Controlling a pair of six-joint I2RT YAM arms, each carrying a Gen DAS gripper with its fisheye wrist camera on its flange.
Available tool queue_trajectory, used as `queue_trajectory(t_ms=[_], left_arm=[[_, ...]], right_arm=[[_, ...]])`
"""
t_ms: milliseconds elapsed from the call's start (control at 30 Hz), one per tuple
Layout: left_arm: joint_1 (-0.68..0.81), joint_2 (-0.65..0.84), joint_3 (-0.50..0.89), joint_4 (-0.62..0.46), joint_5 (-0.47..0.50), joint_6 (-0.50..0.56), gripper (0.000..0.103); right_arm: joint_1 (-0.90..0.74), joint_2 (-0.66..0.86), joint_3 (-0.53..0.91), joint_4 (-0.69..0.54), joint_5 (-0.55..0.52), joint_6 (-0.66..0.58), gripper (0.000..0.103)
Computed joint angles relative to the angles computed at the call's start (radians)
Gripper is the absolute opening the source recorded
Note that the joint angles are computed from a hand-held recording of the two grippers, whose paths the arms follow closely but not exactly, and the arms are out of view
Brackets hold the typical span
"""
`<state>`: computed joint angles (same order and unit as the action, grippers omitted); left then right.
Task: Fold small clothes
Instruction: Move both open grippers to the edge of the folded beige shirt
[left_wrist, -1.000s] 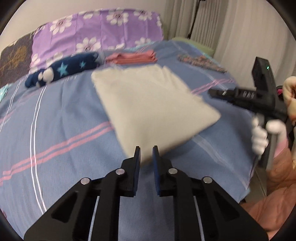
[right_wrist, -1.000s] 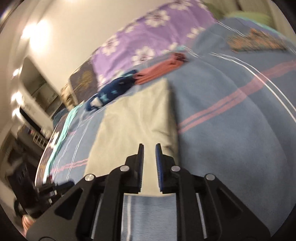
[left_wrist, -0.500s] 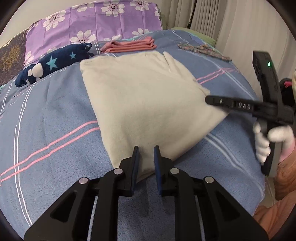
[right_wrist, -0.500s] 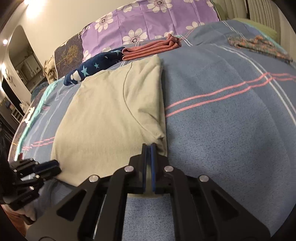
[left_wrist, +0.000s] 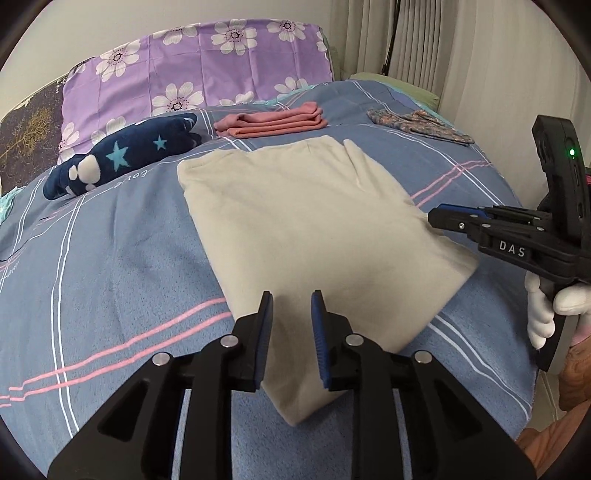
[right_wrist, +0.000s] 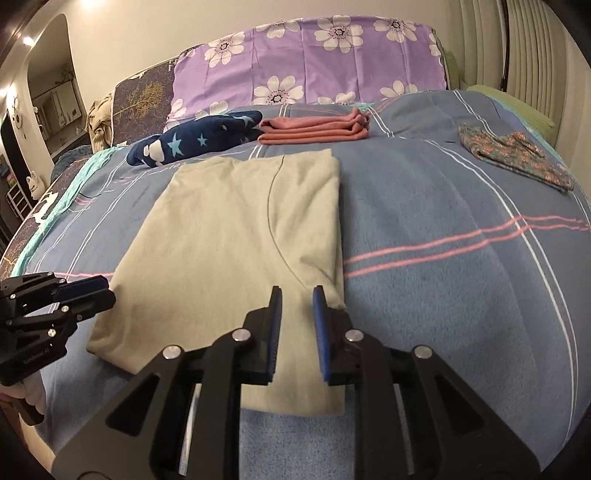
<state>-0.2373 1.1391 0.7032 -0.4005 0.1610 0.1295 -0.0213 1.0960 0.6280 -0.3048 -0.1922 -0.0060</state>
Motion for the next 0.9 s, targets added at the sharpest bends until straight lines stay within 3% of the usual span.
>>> queue_trajectory(t_ms=[167,300,400,600,667,900], left_arm=[[0.012,0.039,0.017,0.021,0.012,-0.010,0.027],[0.052,0.111,0.012,0.057,0.080,-0.006,0.032],[0.053,0.106,-0.013,0.085,0.085,-0.002,0.032],[0.094,0.103,0.041,0.031,0.136,-0.005,0.032],[0.096,0.124,0.076,0.049,0.123,-0.003,0.032],[0.088,0.301,0.258,0.106,0.082,0.002,0.032]], right_arm=[[0.009,0.042,0.031,0.012,0.000,-0.004,0.017],[0.015,0.092,0.051,0.048,-0.049,-0.012,0.017],[0.054,0.218,0.085,0.069,0.061,-0.034,0.017],[-0.013,0.223,0.155,0.007,-0.067,-0.056,0.020],[-0.023,0.239,0.201,0.000,-0.058,-0.061,0.020],[-0.023,0.441,0.433,-0.033,-0.116,-0.074,0.020]])
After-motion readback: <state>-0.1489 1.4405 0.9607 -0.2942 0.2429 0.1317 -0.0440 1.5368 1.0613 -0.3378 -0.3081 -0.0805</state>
